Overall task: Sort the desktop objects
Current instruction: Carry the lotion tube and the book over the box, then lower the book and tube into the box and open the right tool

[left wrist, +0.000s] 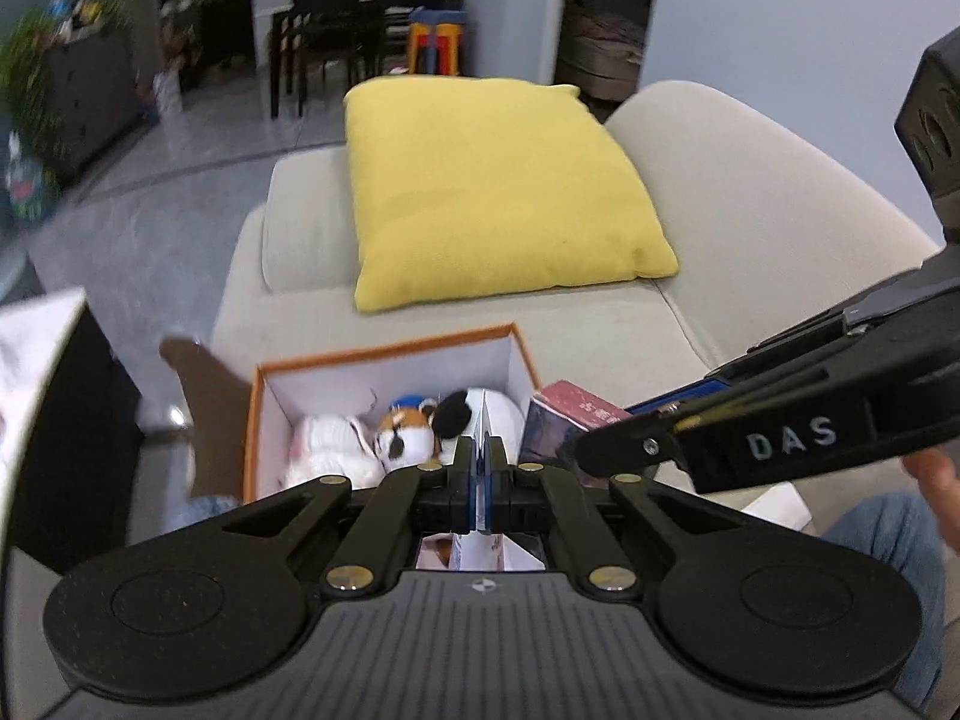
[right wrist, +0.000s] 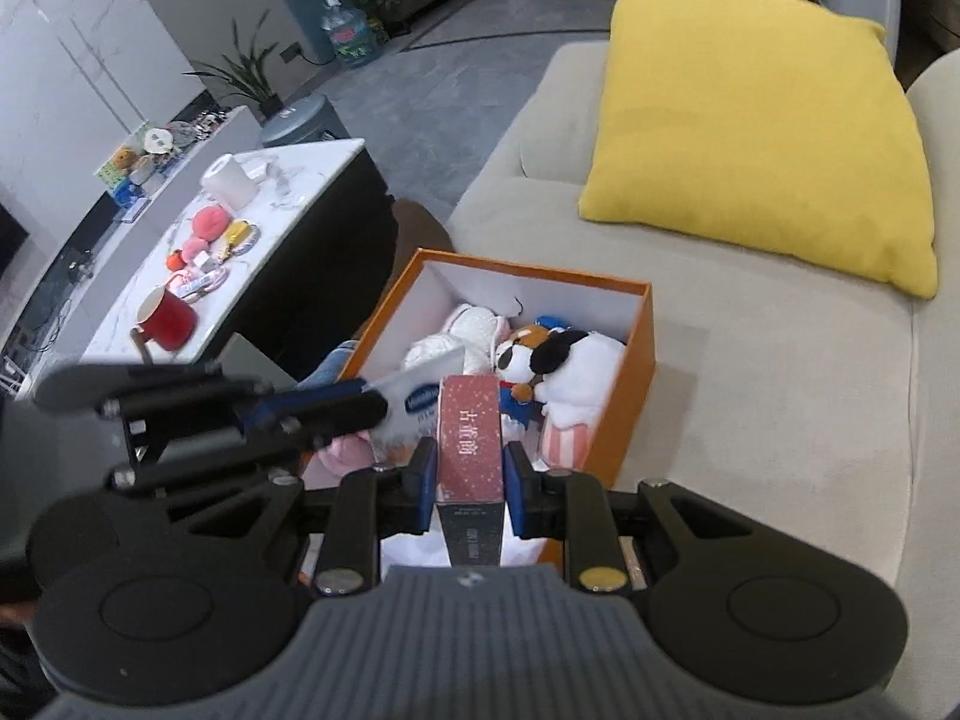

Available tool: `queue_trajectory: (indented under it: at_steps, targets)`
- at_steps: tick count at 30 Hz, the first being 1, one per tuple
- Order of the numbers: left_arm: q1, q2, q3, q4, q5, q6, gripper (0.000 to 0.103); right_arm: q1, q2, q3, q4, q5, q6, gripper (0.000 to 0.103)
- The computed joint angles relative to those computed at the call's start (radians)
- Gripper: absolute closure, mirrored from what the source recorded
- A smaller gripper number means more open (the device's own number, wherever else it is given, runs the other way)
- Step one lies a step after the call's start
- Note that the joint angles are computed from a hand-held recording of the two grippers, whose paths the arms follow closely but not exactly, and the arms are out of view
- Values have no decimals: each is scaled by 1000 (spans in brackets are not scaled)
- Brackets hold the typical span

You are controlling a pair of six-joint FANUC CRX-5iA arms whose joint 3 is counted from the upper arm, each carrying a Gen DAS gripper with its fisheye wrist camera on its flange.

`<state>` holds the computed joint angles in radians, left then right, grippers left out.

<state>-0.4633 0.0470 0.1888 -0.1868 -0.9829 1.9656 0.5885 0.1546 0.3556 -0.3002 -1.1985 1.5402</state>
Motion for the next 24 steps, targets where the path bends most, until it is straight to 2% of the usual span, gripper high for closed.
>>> queue_trajectory:
  at_steps: [3, 7, 18, 24]
  targets:
    - [27, -27, -80, 21, 65, 20, 101, 40, 36, -4, 80, 15, -63, 79]
    - [48, -47, -163, 43, 130, 33, 101, 55, 89, 15, 99, 1, -107, 79]
    - [7, -77, -252, -47, 185, 90, 101, 119, 198, 65, 185, -49, -152, 79]
    - [-9, -102, -295, -118, 214, 164, 101, 137, 226, 67, 214, -49, -199, 79]
